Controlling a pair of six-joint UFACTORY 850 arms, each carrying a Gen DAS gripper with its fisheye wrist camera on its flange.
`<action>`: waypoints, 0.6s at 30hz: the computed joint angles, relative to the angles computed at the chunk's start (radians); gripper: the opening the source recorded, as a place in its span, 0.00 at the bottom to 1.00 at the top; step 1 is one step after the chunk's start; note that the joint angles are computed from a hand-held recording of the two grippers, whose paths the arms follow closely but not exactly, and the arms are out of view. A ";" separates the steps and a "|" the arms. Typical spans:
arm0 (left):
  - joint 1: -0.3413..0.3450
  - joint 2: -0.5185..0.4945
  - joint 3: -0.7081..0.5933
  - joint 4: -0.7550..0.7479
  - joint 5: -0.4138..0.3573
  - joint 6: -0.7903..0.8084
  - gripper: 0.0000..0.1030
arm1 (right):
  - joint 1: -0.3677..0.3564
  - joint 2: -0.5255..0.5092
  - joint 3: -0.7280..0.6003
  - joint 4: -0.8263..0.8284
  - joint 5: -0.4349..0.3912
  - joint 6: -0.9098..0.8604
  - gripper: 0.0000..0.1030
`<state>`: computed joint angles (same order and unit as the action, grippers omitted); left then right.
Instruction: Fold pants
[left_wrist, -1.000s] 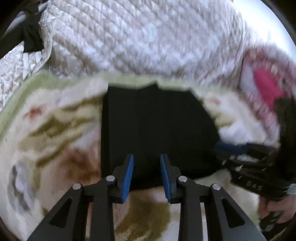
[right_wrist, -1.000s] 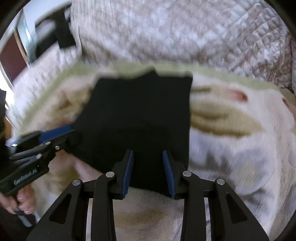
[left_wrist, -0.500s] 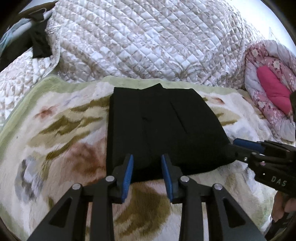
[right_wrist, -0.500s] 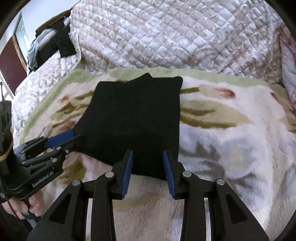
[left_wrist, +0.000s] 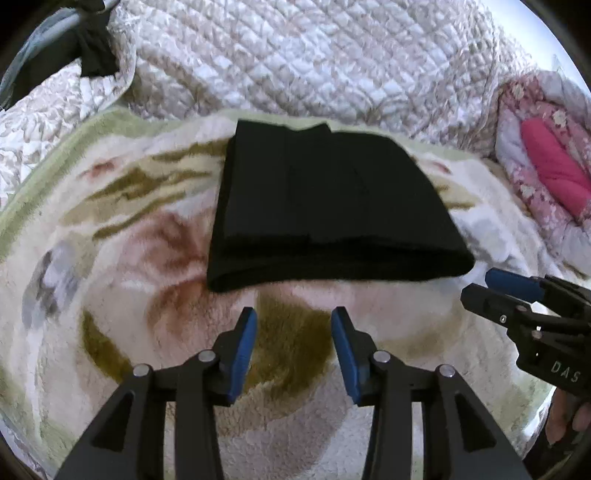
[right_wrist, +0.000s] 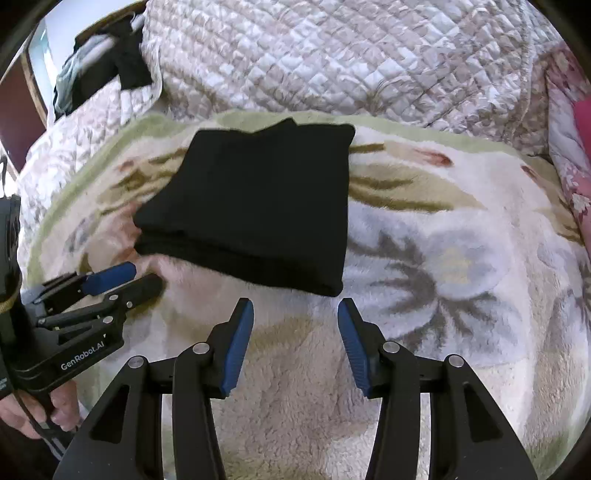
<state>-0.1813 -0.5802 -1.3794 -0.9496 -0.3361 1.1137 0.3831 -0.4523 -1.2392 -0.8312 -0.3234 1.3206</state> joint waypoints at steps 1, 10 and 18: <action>0.000 -0.003 -0.001 0.009 -0.002 -0.010 0.48 | 0.001 -0.005 -0.003 -0.001 -0.006 -0.002 0.47; -0.001 -0.009 0.008 -0.037 0.012 0.053 0.59 | -0.002 -0.042 -0.025 0.070 -0.025 -0.098 0.52; -0.005 -0.010 0.009 -0.034 0.027 0.059 0.63 | -0.004 -0.045 -0.028 0.075 -0.022 -0.106 0.53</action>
<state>-0.1860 -0.5905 -1.3700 -0.9834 -0.3095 1.1723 0.3791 -0.4970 -1.2671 -0.7558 -0.3451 1.2143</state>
